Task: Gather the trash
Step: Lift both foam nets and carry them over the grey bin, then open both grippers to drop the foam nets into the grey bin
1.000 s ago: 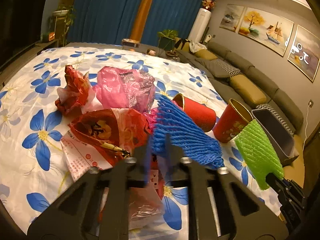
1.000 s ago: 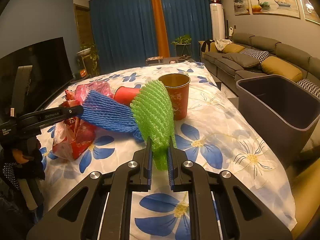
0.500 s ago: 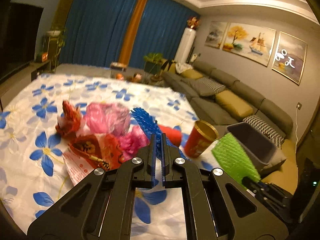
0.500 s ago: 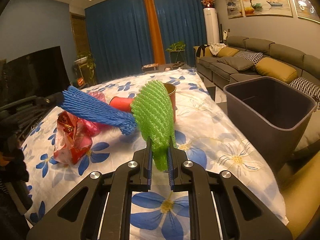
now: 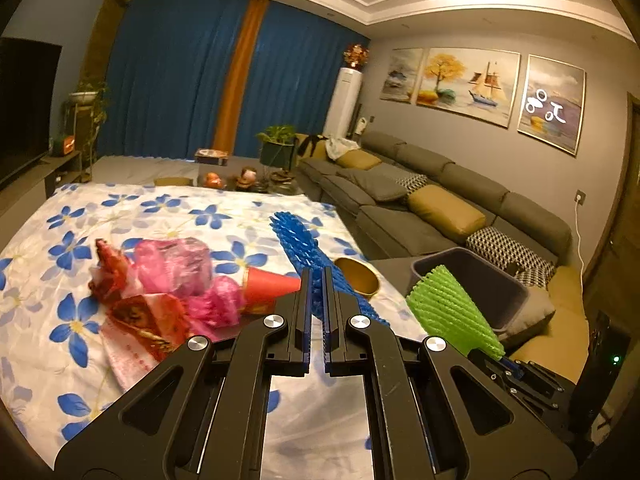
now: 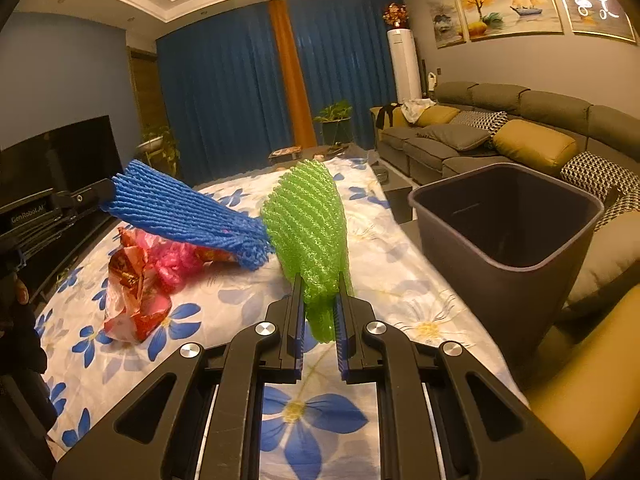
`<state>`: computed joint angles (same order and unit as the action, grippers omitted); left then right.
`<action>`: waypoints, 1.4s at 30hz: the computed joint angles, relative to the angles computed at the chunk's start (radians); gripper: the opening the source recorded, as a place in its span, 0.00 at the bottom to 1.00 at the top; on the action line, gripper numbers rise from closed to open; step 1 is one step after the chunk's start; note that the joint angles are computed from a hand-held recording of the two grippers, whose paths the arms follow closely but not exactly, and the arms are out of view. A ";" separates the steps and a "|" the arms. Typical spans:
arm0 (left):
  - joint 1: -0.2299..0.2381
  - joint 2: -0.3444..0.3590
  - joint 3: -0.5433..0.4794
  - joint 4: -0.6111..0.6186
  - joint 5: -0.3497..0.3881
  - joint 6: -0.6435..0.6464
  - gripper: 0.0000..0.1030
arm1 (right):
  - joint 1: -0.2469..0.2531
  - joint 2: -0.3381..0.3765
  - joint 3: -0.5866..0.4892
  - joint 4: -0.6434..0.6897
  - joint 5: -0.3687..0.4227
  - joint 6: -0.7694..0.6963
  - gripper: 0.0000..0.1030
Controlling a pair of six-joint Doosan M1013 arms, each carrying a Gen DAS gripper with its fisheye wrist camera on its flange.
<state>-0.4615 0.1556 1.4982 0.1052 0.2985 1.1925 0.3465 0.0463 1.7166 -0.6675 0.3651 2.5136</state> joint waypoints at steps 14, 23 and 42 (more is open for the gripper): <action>-0.055 0.076 -0.109 -0.168 0.008 0.217 0.03 | -0.068 -0.022 0.012 -0.238 0.020 0.256 0.13; -0.101 0.185 -0.267 -0.316 0.048 0.397 0.03 | -0.139 -0.013 -0.007 -0.344 0.066 0.375 0.13; -0.134 0.365 -0.480 -0.416 0.196 0.497 0.03 | -0.215 0.027 -0.031 -0.331 0.079 0.387 0.13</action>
<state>-0.5953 0.5204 1.0182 -0.3107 0.4941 1.6897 0.1312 0.0737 1.6851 -0.9981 0.4439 2.9002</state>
